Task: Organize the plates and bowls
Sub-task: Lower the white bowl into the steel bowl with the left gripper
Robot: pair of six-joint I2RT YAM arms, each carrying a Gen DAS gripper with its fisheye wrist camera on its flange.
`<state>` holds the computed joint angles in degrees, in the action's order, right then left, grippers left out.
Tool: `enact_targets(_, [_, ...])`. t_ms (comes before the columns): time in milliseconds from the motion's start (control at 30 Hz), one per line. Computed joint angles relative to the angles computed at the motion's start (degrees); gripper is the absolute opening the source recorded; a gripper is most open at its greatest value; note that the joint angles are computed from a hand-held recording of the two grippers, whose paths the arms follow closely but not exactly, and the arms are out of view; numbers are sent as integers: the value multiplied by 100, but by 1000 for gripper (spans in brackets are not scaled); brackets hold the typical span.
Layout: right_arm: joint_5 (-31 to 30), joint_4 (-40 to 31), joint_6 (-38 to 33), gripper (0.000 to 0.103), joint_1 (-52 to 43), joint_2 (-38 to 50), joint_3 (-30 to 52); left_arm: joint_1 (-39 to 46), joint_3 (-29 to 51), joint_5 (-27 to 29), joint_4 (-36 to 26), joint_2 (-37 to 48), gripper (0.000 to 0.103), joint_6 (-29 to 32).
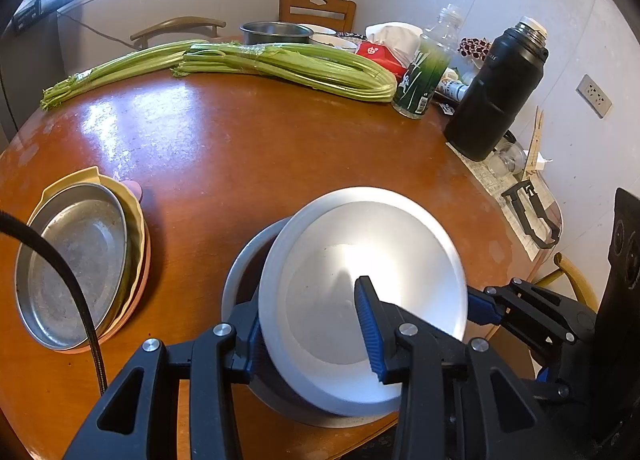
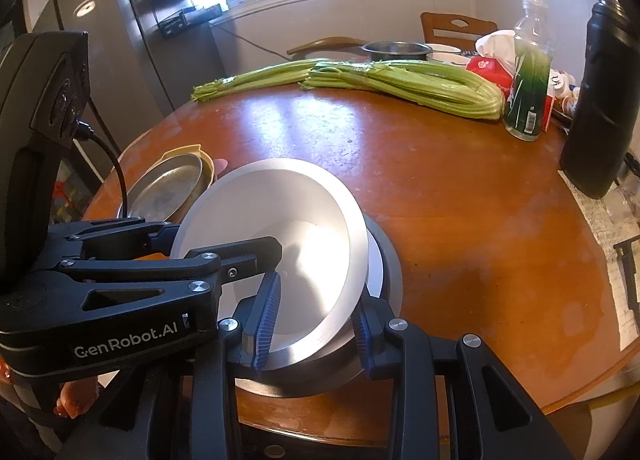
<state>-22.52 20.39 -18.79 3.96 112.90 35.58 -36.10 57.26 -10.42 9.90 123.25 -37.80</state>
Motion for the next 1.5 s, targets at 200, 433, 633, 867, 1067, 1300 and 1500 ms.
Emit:
enact_targets(200, [70,81,-4,36,19,63,17,83,111,-29,-149,121,40,-132])
enact_targets(433, [58,88,-13,36,13,46,14,82,143,-63,-178,171,40,-106])
enact_targets(633, [212,211,9,37,-17,63,-5,73,69,-82,-89,111,40,-89])
enact_targets(867, [224,222,11,37,-38,5,-29,48,-19,-115,-51,8,40,-76])
enact_targets(1067, [308,401,36,37,-17,-82,-133,54,-196,-135,102,-116,40,-63])
enact_targets(1300, [260,546,61,37,-36,-288,-280,42,-363,-191,197,-266,40,-37])
enact_targets(1500, [242,622,79,37,1,-472,-417,28,-538,-246,288,-414,40,-45])
